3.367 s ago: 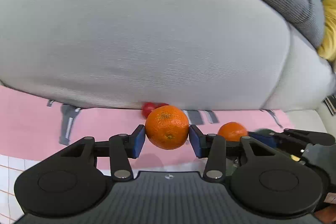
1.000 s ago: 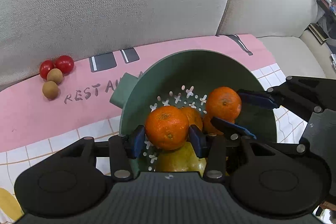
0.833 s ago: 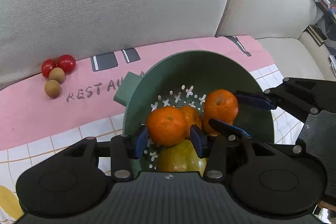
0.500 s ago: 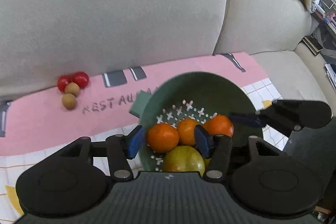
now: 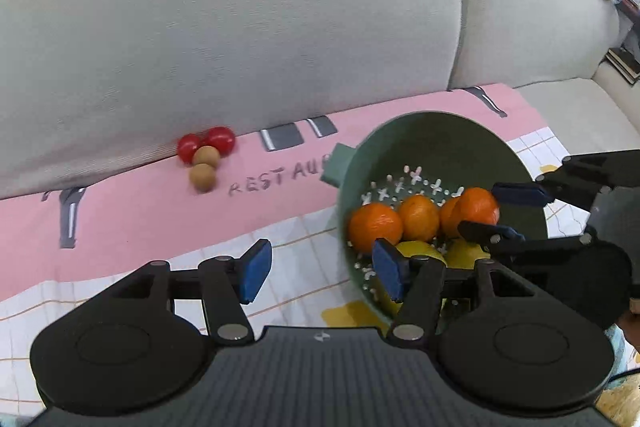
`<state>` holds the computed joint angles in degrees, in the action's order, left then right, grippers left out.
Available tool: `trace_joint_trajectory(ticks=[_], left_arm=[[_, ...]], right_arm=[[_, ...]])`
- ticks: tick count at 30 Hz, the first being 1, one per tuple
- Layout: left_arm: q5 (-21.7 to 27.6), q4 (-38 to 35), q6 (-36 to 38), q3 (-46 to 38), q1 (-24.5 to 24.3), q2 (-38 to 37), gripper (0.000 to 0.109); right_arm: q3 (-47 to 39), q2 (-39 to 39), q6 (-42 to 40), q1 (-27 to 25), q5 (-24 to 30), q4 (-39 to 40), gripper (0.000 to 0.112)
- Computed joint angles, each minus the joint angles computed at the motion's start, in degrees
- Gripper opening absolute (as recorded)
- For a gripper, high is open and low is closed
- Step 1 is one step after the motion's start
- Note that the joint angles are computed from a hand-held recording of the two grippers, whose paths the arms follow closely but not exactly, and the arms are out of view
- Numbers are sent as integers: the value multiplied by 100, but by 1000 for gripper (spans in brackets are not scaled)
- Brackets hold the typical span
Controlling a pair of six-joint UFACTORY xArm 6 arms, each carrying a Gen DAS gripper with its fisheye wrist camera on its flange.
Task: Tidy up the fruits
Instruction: 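Lift both open tools away and move toward the brown kiwis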
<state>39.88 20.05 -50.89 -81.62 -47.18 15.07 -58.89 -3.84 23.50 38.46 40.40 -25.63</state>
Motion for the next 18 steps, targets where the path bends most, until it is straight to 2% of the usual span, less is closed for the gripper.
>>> trace_joint_trajectory(ticks=[8, 13, 18], left_arm=[[87, 260, -349, 269, 52, -324, 68], [126, 367, -464, 393, 75, -475, 68], [129, 504, -554, 497, 81, -629, 68]], right_arm=[[-467, 485, 64, 120, 153, -249, 37], [-516, 523, -16, 229, 232, -165, 38], [-500, 405, 130, 304, 319, -266, 43]])
